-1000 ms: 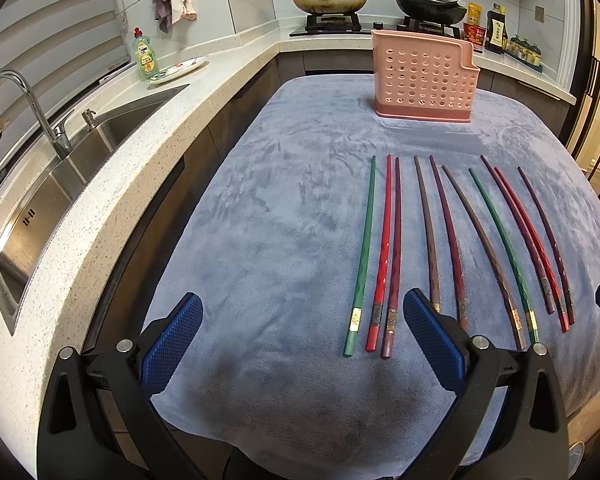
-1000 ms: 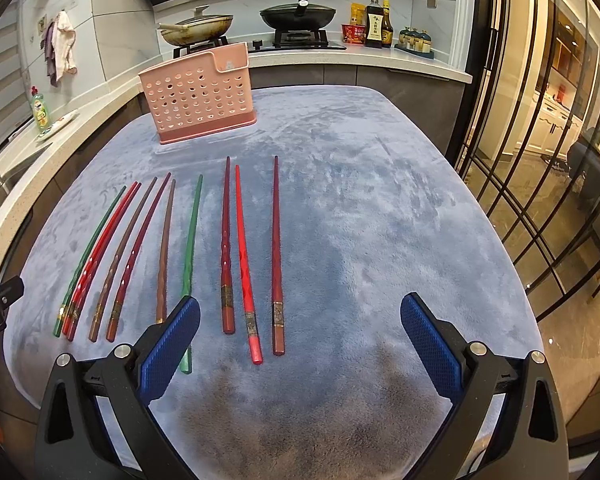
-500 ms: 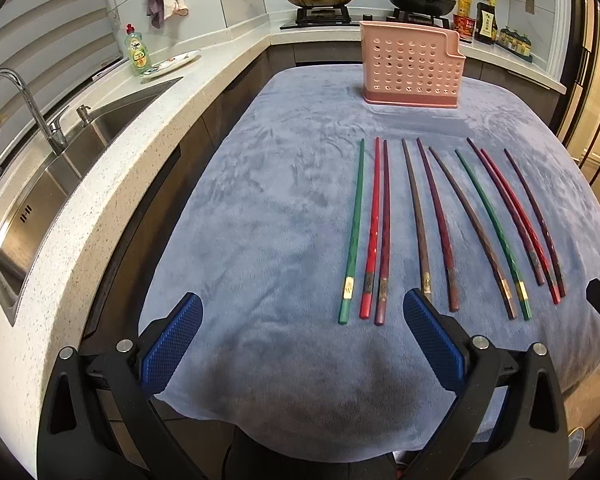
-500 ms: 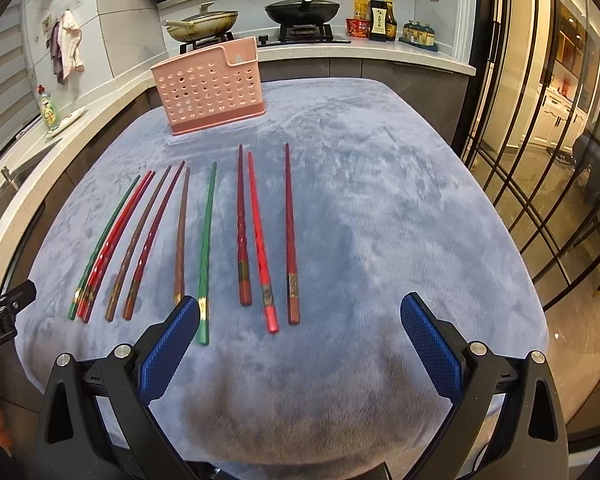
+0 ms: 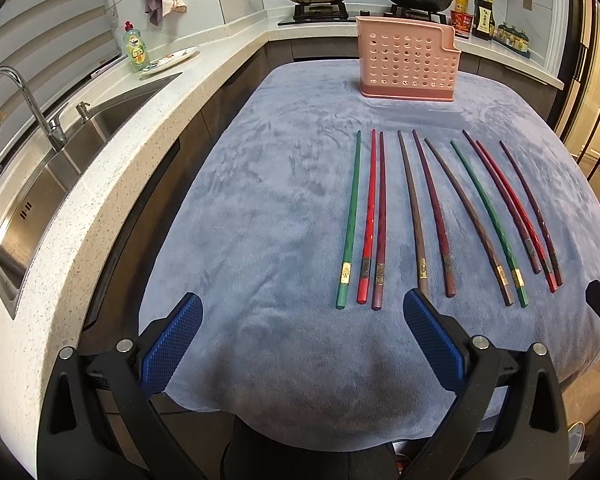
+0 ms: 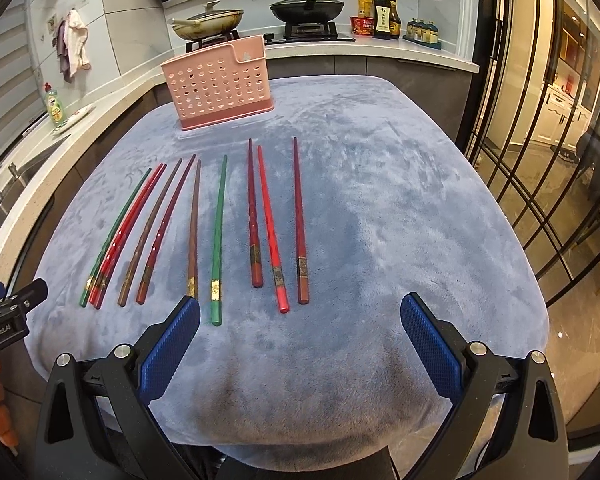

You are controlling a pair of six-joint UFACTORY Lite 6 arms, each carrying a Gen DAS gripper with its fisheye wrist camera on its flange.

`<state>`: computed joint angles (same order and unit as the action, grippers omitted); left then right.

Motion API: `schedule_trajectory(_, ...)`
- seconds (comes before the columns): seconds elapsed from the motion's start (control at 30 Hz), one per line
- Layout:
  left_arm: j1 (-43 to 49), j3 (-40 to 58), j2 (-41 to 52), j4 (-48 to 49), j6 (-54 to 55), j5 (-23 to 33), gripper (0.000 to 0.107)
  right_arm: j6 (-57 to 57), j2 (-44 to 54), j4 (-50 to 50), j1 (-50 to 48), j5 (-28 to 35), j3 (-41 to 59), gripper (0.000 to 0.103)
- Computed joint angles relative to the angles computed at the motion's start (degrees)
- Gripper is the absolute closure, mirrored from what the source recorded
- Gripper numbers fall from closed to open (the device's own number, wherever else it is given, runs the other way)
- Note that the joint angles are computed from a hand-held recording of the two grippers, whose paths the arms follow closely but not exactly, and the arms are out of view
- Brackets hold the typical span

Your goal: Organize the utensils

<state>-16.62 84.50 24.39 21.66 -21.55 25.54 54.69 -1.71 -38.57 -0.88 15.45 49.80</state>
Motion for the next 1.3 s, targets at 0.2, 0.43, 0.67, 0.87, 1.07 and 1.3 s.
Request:
schedule_trajectory(0.2, -0.30, -1.00, -0.51, 0.28, -0.12, -0.31, 0.011, -0.07, -0.78, 0.28, 0.28, -0.12, -0.68, 0.007)
schedule_trajectory(0.43, -0.52, -1.96, -1.20, 0.76, -0.81, -0.48, 0.011, 0.16, -1.04, 0.20, 0.37, -0.13, -0.96, 0.007)
schedule_trajectory(0.67, -0.66, -1.99, -1.25, 1.54, -1.51, -0.61, 0.011, 1.80, -1.58, -1.33, 0.74, -0.16, -1.40, 0.007)
schedule_trajectory(0.87, -1.05, -3.27, -2.48, 2.87, -2.88, -1.16, 0.011, 2.77, -2.17, -2.11, 0.91, -0.12, -1.75, 0.007)
schedule_trajectory(1.07, -1.05, -3.30, -2.81, 2.35, -2.29, -0.85, 0.011, 1.56, -2.22, -0.97, 0.76, -0.09, -1.70, 0.007)
schedule_trajectory(1.3, -1.02, -3.19, -2.74, 2.15, -2.12, -0.83, 0.011, 2.43, -2.53, -1.90, 0.77, -0.31, -2.18, 0.007)
